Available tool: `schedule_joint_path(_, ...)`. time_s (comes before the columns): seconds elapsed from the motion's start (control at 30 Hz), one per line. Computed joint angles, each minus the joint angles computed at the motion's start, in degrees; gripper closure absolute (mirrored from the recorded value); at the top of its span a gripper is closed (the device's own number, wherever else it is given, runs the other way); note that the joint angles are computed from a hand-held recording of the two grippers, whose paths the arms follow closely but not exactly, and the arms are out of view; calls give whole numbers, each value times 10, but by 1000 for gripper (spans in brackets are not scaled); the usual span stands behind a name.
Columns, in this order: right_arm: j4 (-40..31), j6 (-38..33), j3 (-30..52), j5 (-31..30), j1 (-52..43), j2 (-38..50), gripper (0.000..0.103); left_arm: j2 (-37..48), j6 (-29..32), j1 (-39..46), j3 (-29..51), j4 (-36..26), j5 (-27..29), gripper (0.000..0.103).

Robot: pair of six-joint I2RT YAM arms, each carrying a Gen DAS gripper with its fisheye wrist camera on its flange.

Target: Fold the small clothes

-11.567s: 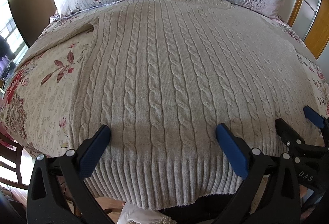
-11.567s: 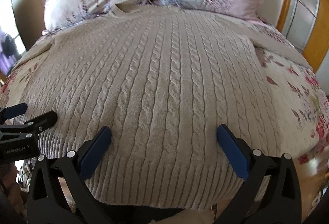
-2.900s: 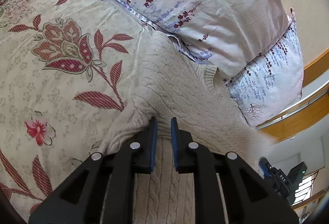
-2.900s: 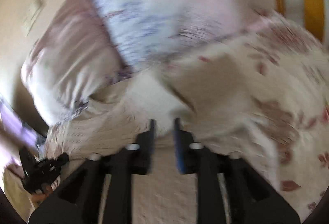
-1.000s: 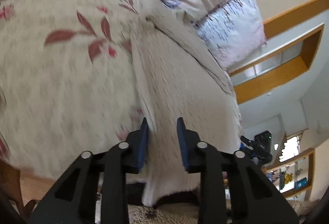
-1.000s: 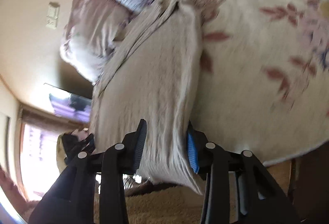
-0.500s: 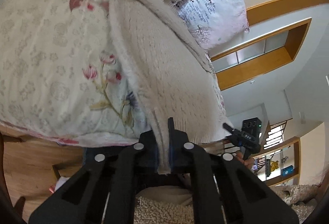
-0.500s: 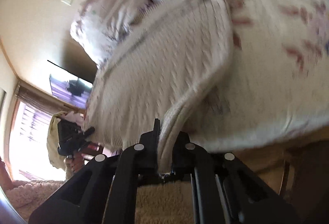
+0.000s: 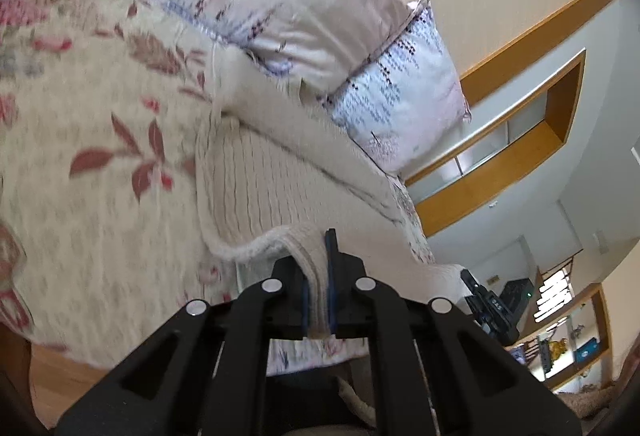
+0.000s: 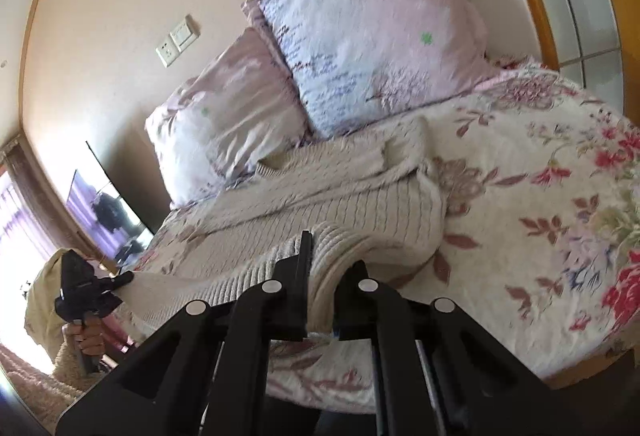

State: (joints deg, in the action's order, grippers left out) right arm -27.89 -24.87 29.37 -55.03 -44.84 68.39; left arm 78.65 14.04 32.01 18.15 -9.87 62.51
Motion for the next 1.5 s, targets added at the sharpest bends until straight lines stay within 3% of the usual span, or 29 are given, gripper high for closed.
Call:
schedule_joint_path(0.43, 166, 117, -49, 5, 38, -59, 96, -114, -120, -76, 9, 84, -75, 97)
schedule_joint_path(0.67, 262, 200, -24, 50, 100, -27, 96, -117, -165, -153, 70, 117, -164, 97)
schedule_joint_path(0.87, 346, 242, 18, 126, 176, 6, 96, -87, -183, -235, 151, 138, -287, 97)
schedule_joint_path(1.03, 389, 263, 84, 194, 229, 99, 96, 19, -201, -281, 230, 187, -358, 97)
schedule_joint_path(1.17, 381, 294, 167, 253, 265, 228, 96, 164, -237, -305, 318, 216, -391, 97)
schedule_joint_path(1.37, 299, 352, 327, 282, 284, 449, 95, 369, -302, -307, 481, 152, -388, 97)
schedule_joint_path(1.5, 276, 400, 412, 291, 290, 544, 95, 438, -340, -299, 541, 139, -363, 97)
